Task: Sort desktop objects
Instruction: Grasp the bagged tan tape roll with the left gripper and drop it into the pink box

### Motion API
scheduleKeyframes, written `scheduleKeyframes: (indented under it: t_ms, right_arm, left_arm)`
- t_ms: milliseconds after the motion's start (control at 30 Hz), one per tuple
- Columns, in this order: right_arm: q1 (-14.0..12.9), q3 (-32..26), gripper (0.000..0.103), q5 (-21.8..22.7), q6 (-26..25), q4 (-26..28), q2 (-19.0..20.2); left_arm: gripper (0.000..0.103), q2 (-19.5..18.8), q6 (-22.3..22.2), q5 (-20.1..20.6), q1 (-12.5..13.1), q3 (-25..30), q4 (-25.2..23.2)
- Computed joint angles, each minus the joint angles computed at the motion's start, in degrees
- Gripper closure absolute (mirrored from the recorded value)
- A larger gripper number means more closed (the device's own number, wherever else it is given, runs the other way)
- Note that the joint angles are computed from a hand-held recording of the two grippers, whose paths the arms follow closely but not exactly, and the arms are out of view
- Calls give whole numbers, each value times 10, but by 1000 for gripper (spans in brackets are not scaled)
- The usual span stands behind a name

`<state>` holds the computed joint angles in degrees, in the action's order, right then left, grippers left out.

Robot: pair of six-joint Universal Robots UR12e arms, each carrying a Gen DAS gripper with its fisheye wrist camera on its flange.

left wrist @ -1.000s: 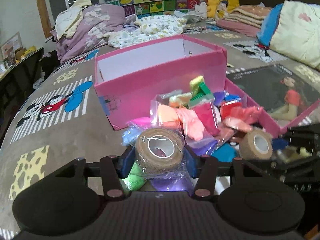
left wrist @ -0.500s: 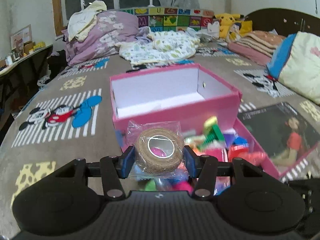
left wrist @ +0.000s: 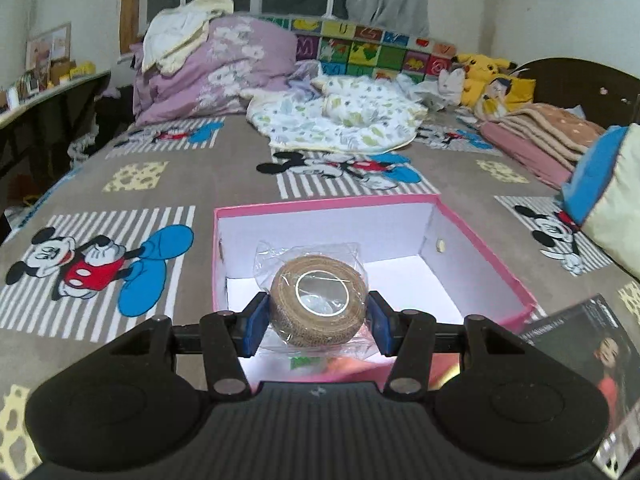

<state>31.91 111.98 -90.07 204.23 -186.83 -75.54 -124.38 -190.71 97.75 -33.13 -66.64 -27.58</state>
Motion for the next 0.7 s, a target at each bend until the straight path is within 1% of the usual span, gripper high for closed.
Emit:
scheduleKeyframes:
  t_ms: [167,267,367,433,600,700]
  right_arm:
    - [-5,1,58,11,6,-8,2]
    - [-8,1,58,22,9,-11,3]
    - [-10,1,58,29,11,-15,3]
    - [-11,1,58,33,13,-18,4]
    - [-14,2,58,39,18,-22,4]
    - [-16,3,58,41,21,-23,4]
  left_arm:
    - [52,-36,-12,-11,7,58,-69]
    - [52,-56,-15,-6,8,89,-116]
    - [52,-74,-6,9,6,122,-168]
    - [52,-85,7,29,4,142,-201]
    - [52,-107,32,61,-2,182,-249]
    - [51,-120,55,88,-7,208,-282]
